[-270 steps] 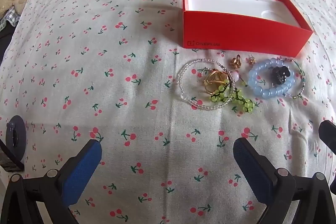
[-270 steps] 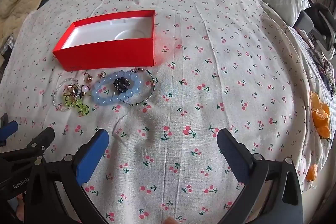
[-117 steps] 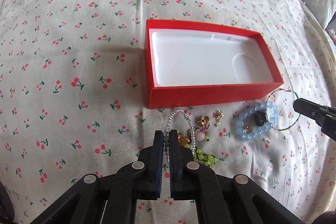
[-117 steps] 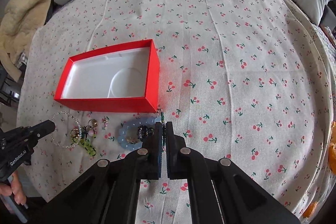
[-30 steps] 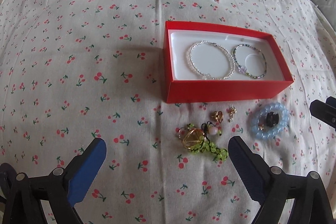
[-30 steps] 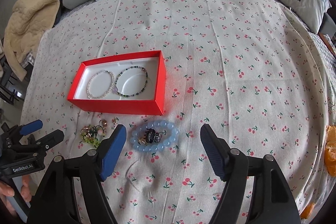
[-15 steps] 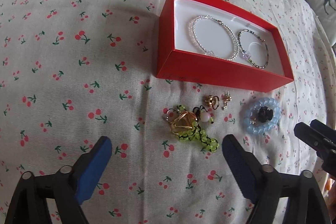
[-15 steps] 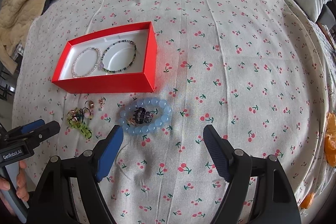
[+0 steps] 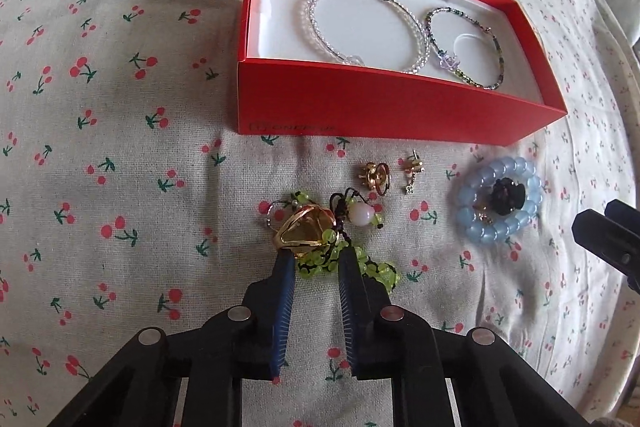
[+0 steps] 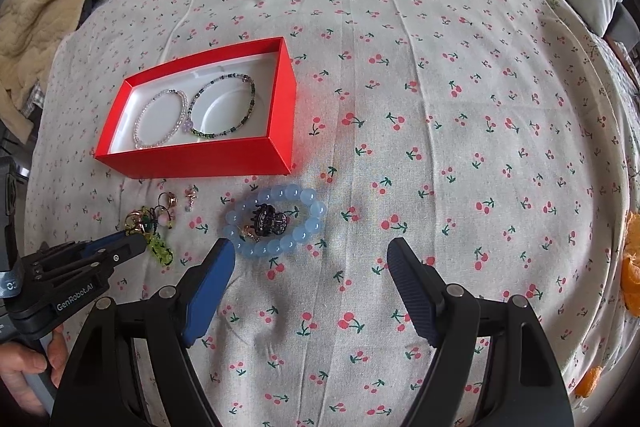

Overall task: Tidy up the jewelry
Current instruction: 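Grasp the green beaded strand on black cord with the left tool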

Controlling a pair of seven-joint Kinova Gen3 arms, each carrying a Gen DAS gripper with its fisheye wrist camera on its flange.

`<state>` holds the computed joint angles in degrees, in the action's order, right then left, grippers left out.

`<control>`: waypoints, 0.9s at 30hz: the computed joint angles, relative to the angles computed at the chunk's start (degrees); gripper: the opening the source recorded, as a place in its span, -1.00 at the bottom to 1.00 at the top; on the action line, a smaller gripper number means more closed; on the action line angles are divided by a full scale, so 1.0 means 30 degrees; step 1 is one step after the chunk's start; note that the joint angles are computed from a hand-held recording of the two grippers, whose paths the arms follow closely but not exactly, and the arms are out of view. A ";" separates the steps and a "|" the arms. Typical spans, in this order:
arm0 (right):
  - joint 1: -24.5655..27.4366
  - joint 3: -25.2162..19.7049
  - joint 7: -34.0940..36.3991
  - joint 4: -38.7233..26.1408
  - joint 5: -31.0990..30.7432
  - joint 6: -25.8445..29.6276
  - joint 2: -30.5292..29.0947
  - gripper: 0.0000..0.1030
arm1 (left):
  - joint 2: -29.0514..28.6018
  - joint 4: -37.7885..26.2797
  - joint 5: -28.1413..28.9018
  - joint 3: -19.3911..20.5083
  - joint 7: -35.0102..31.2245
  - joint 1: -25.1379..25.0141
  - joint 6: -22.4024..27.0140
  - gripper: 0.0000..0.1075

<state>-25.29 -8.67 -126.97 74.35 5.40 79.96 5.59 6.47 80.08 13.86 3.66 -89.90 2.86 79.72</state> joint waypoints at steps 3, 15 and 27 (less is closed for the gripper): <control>0.0018 0.0010 0.0068 0.0031 -0.0030 0.0016 0.0006 0.57 | 0.0044 0.0082 -0.0280 0.0087 -0.0089 0.0169 -0.0330 -0.83; 0.0470 0.0254 0.0193 0.0205 -0.0553 -0.0054 0.0185 0.57 | -0.0840 -0.0081 0.0580 -0.0070 -0.1081 -0.0084 -0.0478 -0.96; 0.1155 0.0667 -0.0295 0.0438 -0.1496 -0.0380 0.0891 0.57 | -0.2254 -0.0233 0.2854 -0.0701 -0.2706 -0.0925 -0.0048 -0.96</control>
<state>-21.82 -6.67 -127.85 75.67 0.91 78.82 8.26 -0.29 79.38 22.42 1.56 -98.02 0.08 79.58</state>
